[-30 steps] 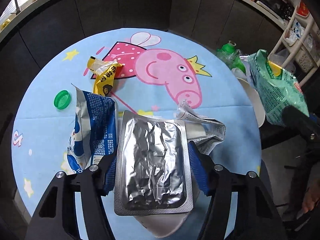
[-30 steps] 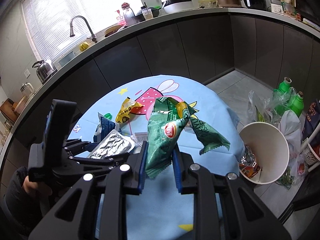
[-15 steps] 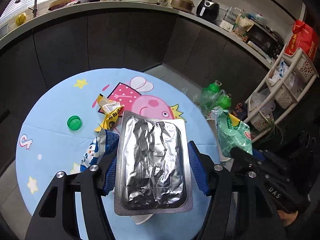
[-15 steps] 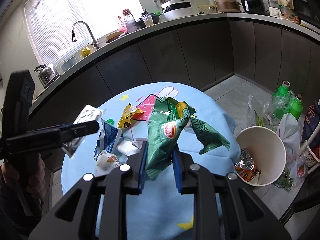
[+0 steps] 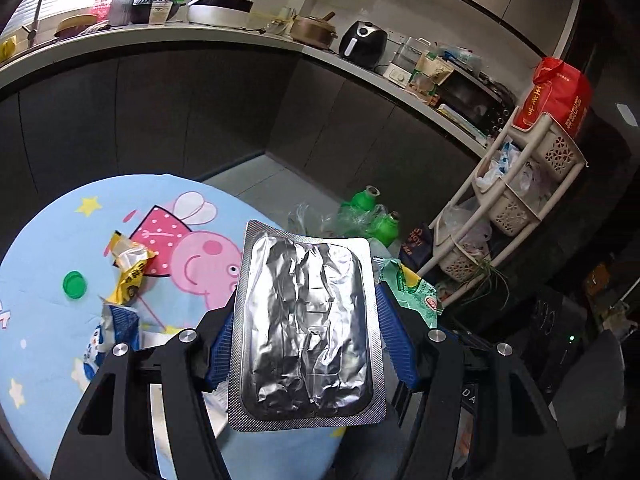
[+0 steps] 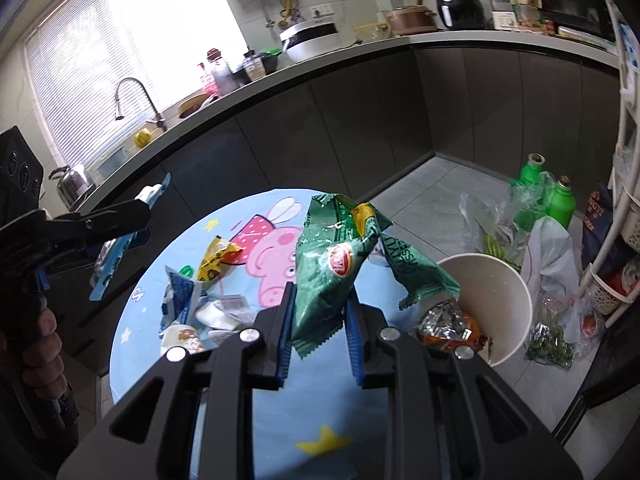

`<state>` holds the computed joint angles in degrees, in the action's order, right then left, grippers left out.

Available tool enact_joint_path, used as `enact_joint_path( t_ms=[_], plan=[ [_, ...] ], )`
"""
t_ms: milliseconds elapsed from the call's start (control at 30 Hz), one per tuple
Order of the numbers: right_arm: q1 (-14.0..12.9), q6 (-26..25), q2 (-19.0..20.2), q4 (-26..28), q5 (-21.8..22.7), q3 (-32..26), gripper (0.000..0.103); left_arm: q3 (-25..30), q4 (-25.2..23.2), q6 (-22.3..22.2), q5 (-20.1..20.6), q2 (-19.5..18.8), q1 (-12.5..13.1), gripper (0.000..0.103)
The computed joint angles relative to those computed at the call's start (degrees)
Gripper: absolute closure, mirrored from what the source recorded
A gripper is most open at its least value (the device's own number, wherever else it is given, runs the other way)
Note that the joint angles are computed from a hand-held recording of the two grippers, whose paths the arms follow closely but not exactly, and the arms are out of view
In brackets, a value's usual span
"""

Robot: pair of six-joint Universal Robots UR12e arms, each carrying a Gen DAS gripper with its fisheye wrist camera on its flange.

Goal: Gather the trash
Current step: 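Carry the green wrapper and foil tray toward the white bin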

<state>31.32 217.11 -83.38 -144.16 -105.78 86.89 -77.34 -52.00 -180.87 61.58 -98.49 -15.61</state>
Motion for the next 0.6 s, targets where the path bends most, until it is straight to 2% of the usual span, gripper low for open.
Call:
enact_joint_path(
  t_ms=[200,333,600],
  plan=[
    [-1.9,3.9,-3.0,-0.1,-1.6,4.5,0.079,3.3,-1.7,1.3,-2.0,-3.0,-2.9,0.043],
    [-2.8,4.4,-4.8,0.3,-3.6,7.3,0.079,5.7,-3.9,2.8,-3.5,-5.3,-4.8,0.043],
    [-5.5,5.7,-6.7,0.2,-2.9,11.6,0.079,10.7,-7.9,4.8,-4.3,-10.1,-8.3,0.043]
  ],
)
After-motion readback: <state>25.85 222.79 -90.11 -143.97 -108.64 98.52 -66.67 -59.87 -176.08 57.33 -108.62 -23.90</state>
